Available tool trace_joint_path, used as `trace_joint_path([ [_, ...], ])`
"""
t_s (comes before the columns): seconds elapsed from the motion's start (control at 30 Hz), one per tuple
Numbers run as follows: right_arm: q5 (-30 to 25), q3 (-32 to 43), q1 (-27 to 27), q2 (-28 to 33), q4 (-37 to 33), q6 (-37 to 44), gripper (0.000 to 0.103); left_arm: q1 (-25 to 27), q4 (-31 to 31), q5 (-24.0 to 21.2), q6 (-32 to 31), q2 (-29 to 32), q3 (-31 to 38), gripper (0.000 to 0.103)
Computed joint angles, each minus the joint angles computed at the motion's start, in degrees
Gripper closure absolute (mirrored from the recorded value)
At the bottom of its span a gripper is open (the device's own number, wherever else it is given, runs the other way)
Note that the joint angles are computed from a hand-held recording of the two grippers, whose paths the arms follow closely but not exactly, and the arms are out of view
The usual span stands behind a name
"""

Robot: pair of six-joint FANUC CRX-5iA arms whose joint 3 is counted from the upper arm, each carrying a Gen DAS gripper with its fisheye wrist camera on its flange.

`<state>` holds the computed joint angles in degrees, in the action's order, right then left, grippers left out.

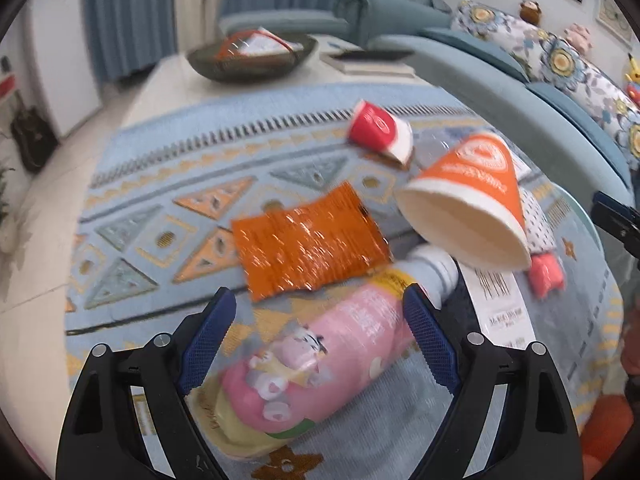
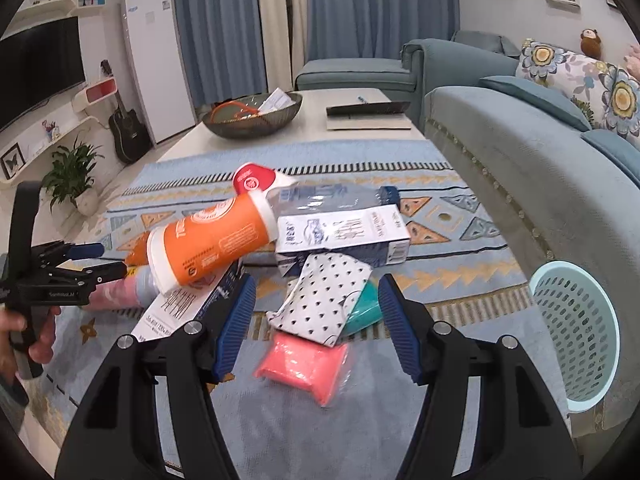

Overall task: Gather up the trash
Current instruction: 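Grasp the pink yogurt bottle with the left gripper while the right gripper grasps the orange paper cup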

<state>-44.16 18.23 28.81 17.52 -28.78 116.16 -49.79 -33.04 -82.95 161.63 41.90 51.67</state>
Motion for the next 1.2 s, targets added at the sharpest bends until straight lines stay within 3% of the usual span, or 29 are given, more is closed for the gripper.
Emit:
trace_joint_path([
  [0.07,-1.1,0.9,0.2,0.3,-0.7,0.7,0.043,0.6,2.6,3.1,-1.4,-0.9,-2.0,0.02],
  [0.2,-6.8,6.2,-0.4,2.8,-4.6,0.1,0.043,0.1,5.3,-1.4,-6.4,2.9,4.0,0.02],
  [0.27,-10.7,9.9,-0.5,5.0,-6.4,-1.9,0.034,-0.4,5.3,-2.7,-7.3,4.3,5.9,0.02],
  [0.33,-13.1,13.5,-0.2,7.3,-7.4,-5.1,0.024,-0.9,5.4,-2.8,-7.5,5.3,7.2,0.021],
  [0.47,-20.5,22.5,0.0,13.6,-9.9,-12.8,0.024,-1.2,5.0,-1.1,-7.1,5.6,7.1,0.021],
  [0.53,-23.7,26.5,-0.2,16.5,-11.4,-17.0,0.024,-1.5,4.5,-2.4,-7.6,6.5,8.8,0.021],
  [0.97,-29.1,36.6,0.3,24.7,-15.0,-25.7,0.024,-2.1,1.7,-3.9,-5.6,8.2,10.8,0.031],
  [1.0,-29.5,37.0,0.3,25.1,-15.5,-25.7,0.025,-2.0,1.8,-4.0,-5.2,8.3,10.8,0.034],
  [1.07,-29.6,37.1,0.4,25.3,-15.6,-25.6,0.037,-1.7,2.6,-4.7,-4.7,8.8,11.3,0.043],
  [1.2,-29.6,35.7,-1.2,24.6,-19.4,-23.1,0.051,-1.6,3.2,-5.4,-3.4,9.8,12.5,0.051],
])
